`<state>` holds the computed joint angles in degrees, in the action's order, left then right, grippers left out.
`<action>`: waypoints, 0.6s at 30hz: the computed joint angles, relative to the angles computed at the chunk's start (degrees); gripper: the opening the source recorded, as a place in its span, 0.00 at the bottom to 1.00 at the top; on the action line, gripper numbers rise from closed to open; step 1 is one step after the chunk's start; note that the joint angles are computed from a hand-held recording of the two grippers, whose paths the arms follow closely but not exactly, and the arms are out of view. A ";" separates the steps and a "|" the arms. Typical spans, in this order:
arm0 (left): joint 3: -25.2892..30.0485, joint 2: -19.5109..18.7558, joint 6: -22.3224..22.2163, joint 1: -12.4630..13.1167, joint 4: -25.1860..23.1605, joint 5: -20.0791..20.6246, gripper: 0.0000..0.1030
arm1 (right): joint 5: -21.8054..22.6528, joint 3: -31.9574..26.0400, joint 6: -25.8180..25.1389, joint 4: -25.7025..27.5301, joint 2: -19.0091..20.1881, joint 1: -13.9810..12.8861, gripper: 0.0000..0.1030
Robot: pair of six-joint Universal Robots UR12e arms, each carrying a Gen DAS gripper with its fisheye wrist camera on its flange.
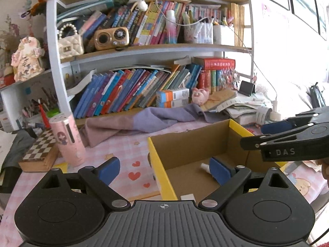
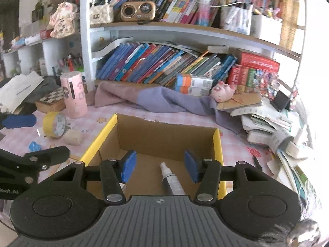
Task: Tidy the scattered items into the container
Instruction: 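Lower both items into the yellow box and open both tools, then withdraw both tools from the box back toward the remaining items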
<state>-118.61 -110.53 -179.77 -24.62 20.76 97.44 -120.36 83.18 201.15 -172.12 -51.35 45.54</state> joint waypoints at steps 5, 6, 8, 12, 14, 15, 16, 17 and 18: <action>-3.41 2.36 -0.11 1.25 1.63 -1.39 0.93 | -5.05 0.55 5.86 1.60 -0.33 2.25 0.48; -4.15 2.85 -0.10 1.53 1.91 -1.83 0.93 | -6.10 0.74 7.05 1.91 -0.44 2.75 0.48; -5.66 3.90 -0.15 2.10 2.14 -2.59 0.93 | -7.94 1.09 9.17 2.89 -0.69 3.68 0.48; -8.34 5.69 -0.62 3.21 1.91 -3.86 0.93 | -11.14 1.62 13.08 5.76 -1.02 5.48 0.48; -9.54 6.41 -0.86 3.79 1.83 -4.58 0.93 | -12.32 1.70 15.23 7.48 -1.05 6.34 0.48; -10.22 6.77 -0.80 4.09 1.94 -4.95 0.93 | -12.78 1.75 16.34 8.36 -1.05 6.73 0.48; -10.88 7.05 -0.66 4.33 2.22 -5.15 0.93 | -13.18 1.71 17.55 9.40 -1.02 7.15 0.48; -11.45 7.26 -0.51 4.50 2.57 -5.14 0.93 | -13.48 1.58 18.60 10.35 -0.91 7.54 0.48; -12.11 7.44 -0.35 4.69 3.09 -5.07 0.93 | -13.79 1.50 19.60 11.09 -0.78 7.92 0.48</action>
<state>-130.73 -103.09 -180.12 -19.93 23.84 92.37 -134.15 84.68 220.75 -161.03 -52.14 53.46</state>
